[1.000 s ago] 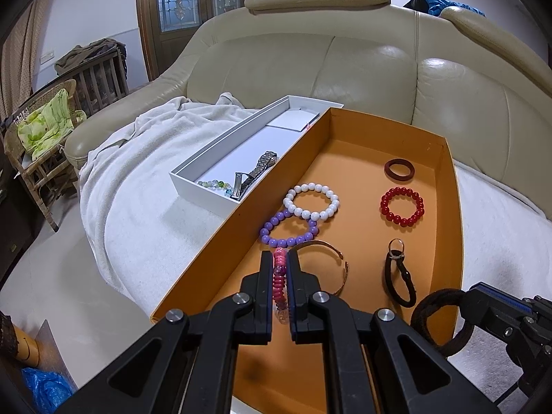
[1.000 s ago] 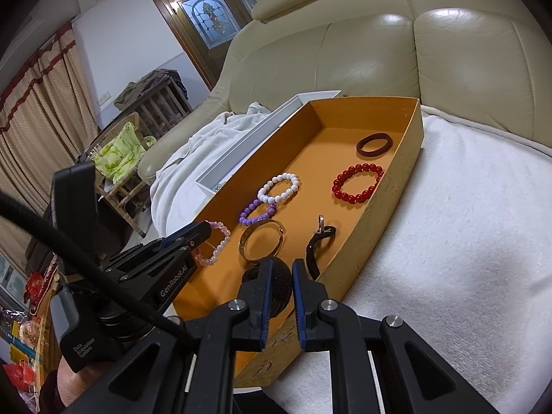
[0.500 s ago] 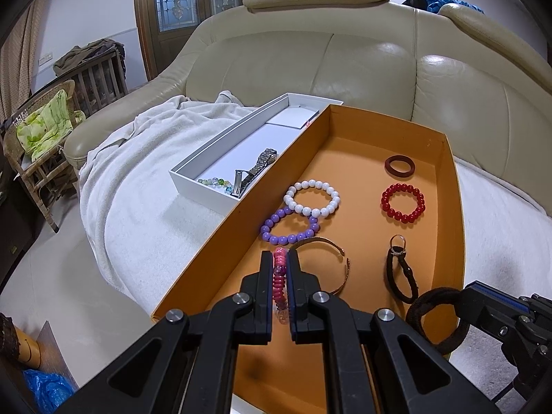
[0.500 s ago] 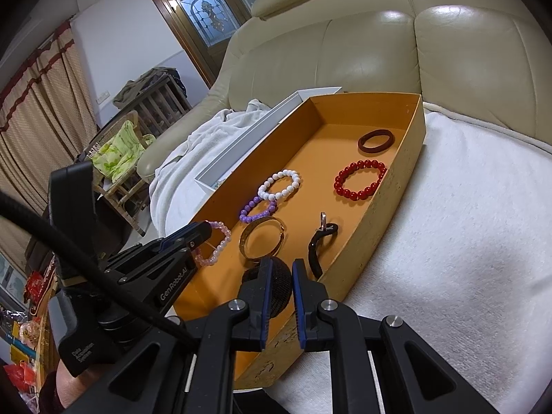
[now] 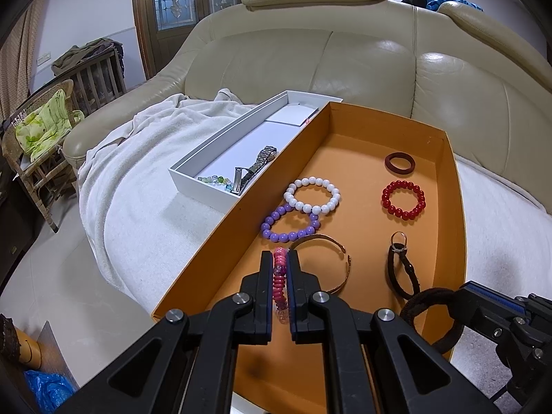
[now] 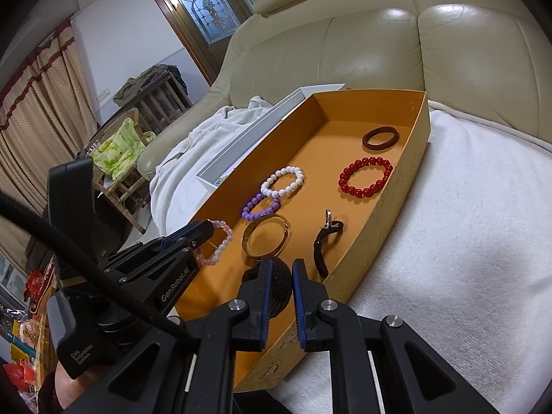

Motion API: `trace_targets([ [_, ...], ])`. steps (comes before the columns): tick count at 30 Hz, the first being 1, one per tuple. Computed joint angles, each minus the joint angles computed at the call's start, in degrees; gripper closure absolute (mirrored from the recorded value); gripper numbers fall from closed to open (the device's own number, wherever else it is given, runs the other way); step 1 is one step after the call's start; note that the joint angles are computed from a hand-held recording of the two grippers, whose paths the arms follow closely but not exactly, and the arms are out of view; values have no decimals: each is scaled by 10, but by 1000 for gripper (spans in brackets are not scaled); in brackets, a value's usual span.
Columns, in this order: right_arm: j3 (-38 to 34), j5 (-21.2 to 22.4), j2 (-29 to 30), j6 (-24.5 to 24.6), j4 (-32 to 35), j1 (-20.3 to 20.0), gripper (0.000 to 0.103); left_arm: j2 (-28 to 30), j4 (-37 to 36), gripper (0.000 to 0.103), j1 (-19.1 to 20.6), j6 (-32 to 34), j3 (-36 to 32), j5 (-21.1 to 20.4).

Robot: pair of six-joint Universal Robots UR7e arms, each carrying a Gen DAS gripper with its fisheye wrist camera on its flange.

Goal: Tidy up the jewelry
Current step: 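Hold the pink bracelet and scrunchie low inside the orange box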

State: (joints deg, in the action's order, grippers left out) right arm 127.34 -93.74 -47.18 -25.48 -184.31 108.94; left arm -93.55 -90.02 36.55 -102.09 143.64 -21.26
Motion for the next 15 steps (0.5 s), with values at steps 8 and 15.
trace_targets([
  [8, -1, -2, 2, 0, 0, 0, 90, 0, -4, 96, 0, 3, 1, -1],
  [15, 0, -3, 4, -1, -2, 0, 90, 0, -5, 96, 0, 4, 1, -1],
])
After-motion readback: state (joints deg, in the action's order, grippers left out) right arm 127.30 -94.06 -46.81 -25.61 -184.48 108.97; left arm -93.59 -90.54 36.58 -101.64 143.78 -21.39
